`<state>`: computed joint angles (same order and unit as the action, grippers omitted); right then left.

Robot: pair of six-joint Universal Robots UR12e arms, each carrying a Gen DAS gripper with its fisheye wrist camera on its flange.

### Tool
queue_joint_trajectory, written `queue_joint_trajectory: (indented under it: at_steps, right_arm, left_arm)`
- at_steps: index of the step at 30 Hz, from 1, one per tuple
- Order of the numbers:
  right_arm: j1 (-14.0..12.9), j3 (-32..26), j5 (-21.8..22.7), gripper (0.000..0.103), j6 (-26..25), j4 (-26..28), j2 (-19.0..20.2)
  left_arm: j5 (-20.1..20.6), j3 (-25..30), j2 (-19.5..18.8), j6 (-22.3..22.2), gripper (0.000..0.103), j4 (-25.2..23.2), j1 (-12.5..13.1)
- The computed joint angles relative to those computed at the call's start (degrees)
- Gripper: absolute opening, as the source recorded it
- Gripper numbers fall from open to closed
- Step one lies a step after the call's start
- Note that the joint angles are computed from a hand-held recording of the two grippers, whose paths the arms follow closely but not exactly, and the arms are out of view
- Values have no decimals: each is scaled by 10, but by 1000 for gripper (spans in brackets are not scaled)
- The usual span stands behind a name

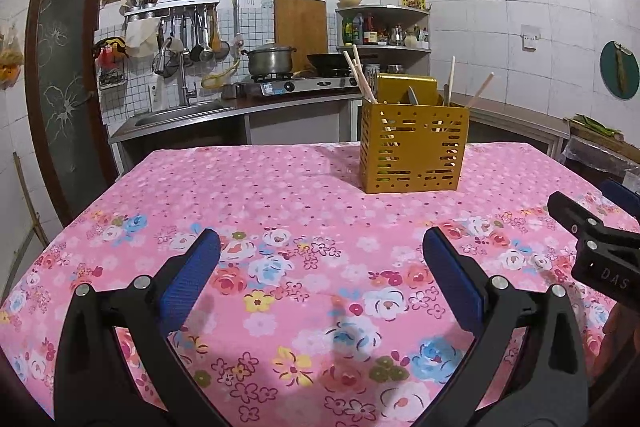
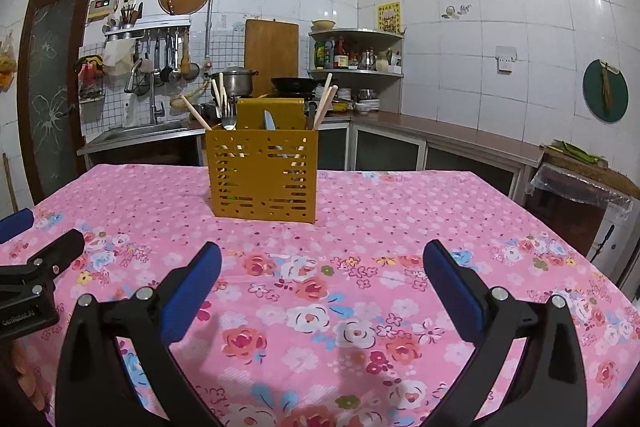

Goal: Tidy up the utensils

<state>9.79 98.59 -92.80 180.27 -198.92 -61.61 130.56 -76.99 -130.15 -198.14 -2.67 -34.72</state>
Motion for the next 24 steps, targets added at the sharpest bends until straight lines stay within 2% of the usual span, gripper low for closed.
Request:
queue_joint_trajectory:
  at_steps: [24]
  right_arm:
    - [3, 2, -6, 99, -6, -5, 1]
  left_arm:
    - [6, 1, -2, 10, 98, 10, -3]
